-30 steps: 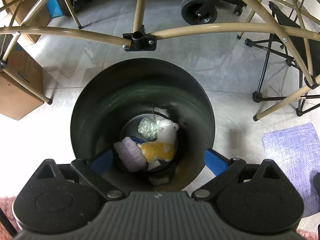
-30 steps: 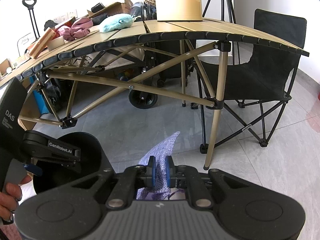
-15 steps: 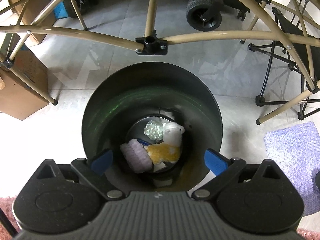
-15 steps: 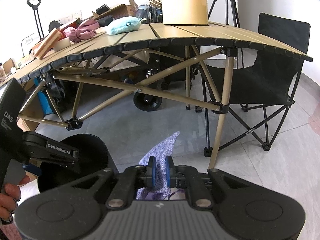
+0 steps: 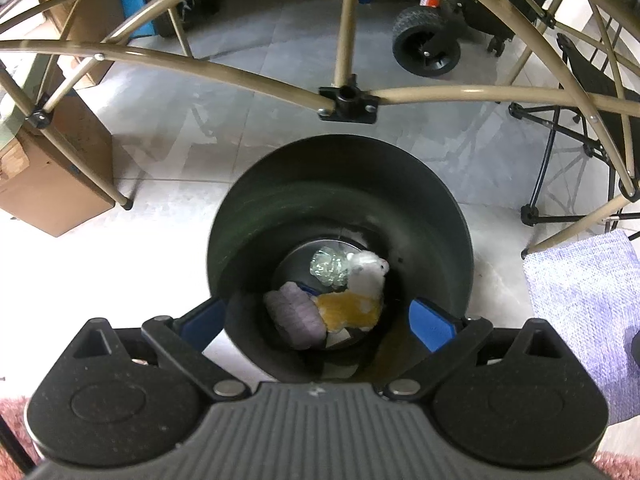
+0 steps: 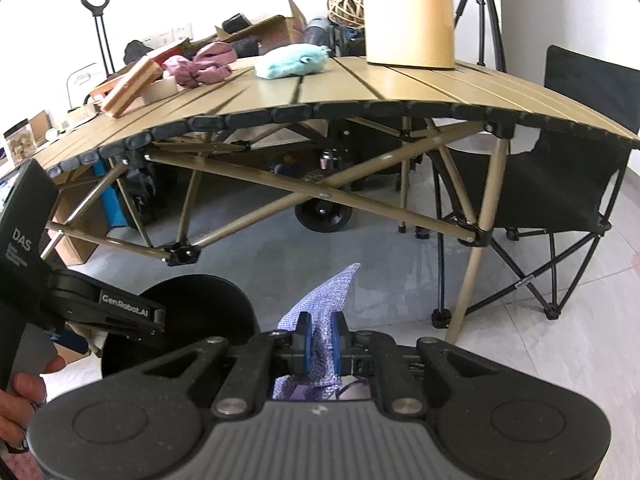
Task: Collect trash
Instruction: 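Move the right tool with the pouch over the bin opening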
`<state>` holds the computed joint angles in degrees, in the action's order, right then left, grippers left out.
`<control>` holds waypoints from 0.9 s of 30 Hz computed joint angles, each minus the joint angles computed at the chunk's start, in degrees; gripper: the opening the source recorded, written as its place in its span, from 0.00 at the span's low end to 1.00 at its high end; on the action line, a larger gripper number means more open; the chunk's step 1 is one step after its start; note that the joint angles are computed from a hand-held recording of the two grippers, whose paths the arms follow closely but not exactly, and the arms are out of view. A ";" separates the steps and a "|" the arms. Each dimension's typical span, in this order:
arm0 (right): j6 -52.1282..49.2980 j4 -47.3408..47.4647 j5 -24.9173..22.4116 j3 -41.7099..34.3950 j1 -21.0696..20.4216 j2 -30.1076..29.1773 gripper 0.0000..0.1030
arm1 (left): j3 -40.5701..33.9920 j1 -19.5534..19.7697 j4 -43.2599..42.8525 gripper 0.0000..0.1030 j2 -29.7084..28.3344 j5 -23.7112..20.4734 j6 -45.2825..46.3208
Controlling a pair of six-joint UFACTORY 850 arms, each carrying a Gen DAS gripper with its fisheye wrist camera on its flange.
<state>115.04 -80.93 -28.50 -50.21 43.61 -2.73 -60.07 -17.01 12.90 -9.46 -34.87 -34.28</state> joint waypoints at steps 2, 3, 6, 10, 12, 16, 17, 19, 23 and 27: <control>0.03 -0.41 0.14 -0.46 0.30 -0.33 0.09 | 0.41 0.54 0.00 0.98 0.59 0.12 0.10; -0.06 -0.55 0.26 -0.77 0.43 -0.55 0.09 | 0.59 0.79 0.02 0.98 0.84 0.18 0.10; -0.63 -0.50 0.53 -1.81 1.01 -1.33 0.09 | 1.17 1.58 0.06 0.98 1.69 0.28 0.07; -0.92 -1.16 1.02 -3.30 1.78 -2.48 0.09 | 2.01 2.72 0.03 0.98 2.76 0.50 0.15; -1.24 -1.40 1.32 -4.17 2.12 -3.18 0.09 | 2.43 3.41 -0.04 0.98 3.31 0.67 0.37; -2.04 -1.52 1.87 -5.80 2.70 -4.49 0.09 | 3.35 4.69 -0.33 0.98 4.53 1.15 0.79; -2.32 -1.47 1.99 -6.18 2.86 -4.83 0.09 | 3.55 5.02 -0.49 0.98 4.80 1.27 0.97; -3.13 -1.10 2.28 -6.96 3.07 -5.48 0.09 | 4.00 5.60 -0.61 0.98 5.39 1.48 1.25; -4.26 -0.54 2.78 -8.52 3.50 -6.81 0.09 | 4.68 6.74 -0.83 0.98 6.36 1.72 1.80; -5.84 0.45 3.57 -10.19 3.91 -8.23 0.09 | 5.39 8.09 -2.16 0.98 7.11 2.06 3.13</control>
<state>109.20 -80.49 -24.94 -60.40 47.52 -10.96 -54.68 -8.92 10.75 -2.34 -32.81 -31.15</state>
